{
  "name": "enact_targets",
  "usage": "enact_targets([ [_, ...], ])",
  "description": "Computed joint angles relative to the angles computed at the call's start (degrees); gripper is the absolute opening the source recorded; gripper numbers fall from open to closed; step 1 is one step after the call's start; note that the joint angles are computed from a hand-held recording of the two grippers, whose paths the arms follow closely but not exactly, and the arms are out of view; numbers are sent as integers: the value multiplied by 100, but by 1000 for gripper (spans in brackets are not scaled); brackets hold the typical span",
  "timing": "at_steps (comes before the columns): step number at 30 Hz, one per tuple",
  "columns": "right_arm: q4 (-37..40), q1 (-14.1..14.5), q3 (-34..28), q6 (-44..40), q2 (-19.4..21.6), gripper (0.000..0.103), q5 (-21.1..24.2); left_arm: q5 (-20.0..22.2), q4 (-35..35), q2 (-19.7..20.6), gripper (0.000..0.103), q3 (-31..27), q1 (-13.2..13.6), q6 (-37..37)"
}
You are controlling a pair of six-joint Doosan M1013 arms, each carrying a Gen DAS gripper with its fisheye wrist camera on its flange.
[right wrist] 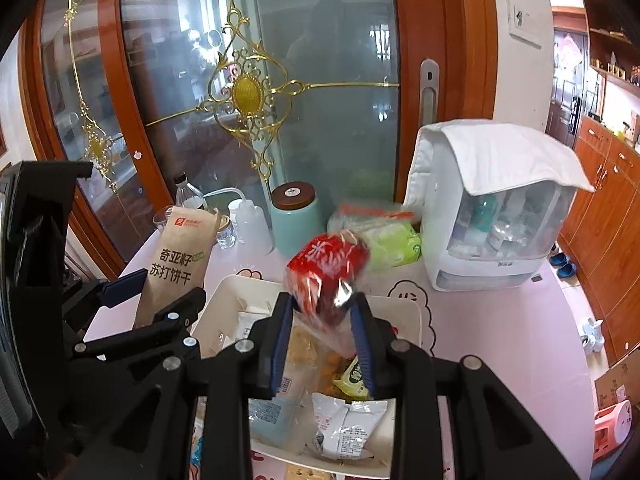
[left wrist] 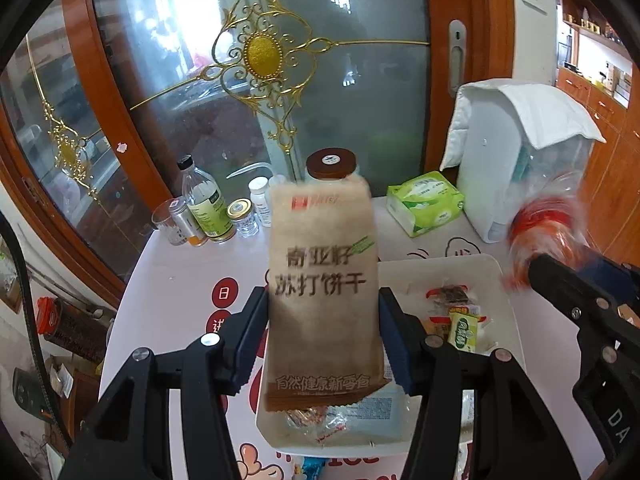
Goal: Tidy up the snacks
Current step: 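Lift both packs into the white tray and open both tools, then move both open tools toward the floss bag and wafer pack on the table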
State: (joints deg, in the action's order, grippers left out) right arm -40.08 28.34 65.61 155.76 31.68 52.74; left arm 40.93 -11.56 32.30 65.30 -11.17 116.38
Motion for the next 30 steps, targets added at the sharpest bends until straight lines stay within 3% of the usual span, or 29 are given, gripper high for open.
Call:
enact_targets([
  [1,62,-19,-11,-34,7,30,-28,-11,5,15,61,-23,2,-8],
  [3,102,-33,-86,-91,48,31,9,-47,22,24,91,-39,4,-44],
  [4,146,-45,-121,-159,65,31,28,-97,17,18,94,-29,7,-61],
  [7,221,-53,-191,-229,90,37,116,-55,-25,28,96,-61,31,-33],
  [9,161,-44,-151,-133,63,52,120,19,-20,42,96,-88,46,-50],
  [11,18,-24,-56,59,7,57,96,38,7,35,97,-82,55,-103],
  [16,22,-31,107,211,-108,57,60,233,-75,30,97,-120,91,-214],
  [30,-220,148,842,453,-642,57,42,105,-432,-449,97,517,110,144],
])
